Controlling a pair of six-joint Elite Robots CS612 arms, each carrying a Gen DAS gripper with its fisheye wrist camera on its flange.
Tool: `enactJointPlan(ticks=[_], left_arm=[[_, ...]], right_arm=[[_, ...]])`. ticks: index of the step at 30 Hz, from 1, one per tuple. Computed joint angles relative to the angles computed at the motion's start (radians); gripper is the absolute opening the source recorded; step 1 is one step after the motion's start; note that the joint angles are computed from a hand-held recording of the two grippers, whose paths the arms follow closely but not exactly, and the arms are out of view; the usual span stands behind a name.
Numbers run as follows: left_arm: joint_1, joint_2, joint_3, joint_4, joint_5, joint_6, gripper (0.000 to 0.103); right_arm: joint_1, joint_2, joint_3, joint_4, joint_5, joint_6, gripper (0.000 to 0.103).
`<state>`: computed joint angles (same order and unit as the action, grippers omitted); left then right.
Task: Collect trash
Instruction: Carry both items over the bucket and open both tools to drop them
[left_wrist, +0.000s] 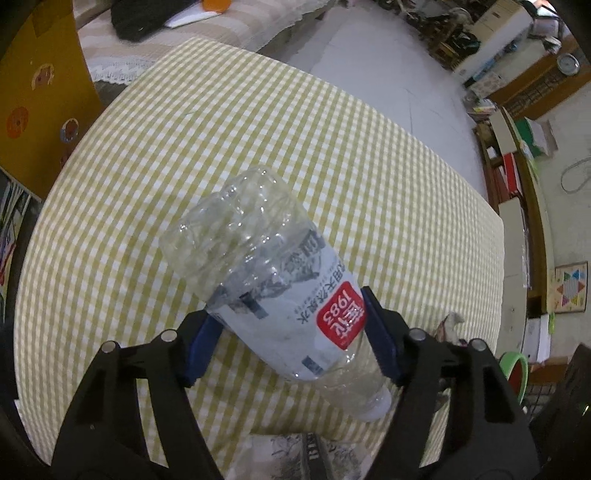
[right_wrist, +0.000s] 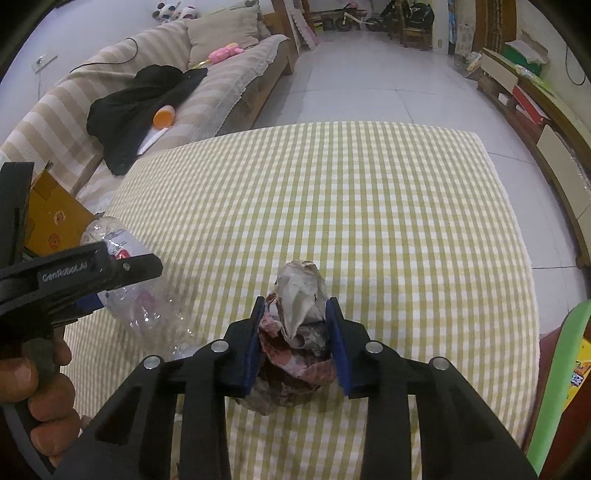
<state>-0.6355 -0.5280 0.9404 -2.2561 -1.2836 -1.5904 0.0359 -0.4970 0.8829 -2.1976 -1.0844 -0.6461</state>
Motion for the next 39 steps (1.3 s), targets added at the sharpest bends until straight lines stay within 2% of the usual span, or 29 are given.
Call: enactJointPlan(ticks=[5,12,22,29,39], left_arm=[[-0.006,-0.021,0.026,-0.014,0.014,0.059,0.067],[-0.02,-0.054,0.057,-0.024,0.056,0.122,0.067],[-0.062,-0.093,0.047,-0.02,0.179,0.236,0.067],[-0.09,-0.086,-0.006,-0.023,0.223,0.296,0.067],[-0.118,-0.045,-0.097,-0.06,0.216,0.4,0.067]], right_arm=[[-0.003,-0.013,0.016,-0.014,-0.008,0.01,0.029],[-0.02,-0.049,0.061,-0.056,0.018,0.021,0.028],[-0.06,-0.136,0.166,-0.159,0.087,0.045,0.028],[-0.093,-0.184,0.215,-0.22,0.124,0.086,0.028],[-0.137,-0.238,0.277,-0.308,0.138,0.126,0.028]])
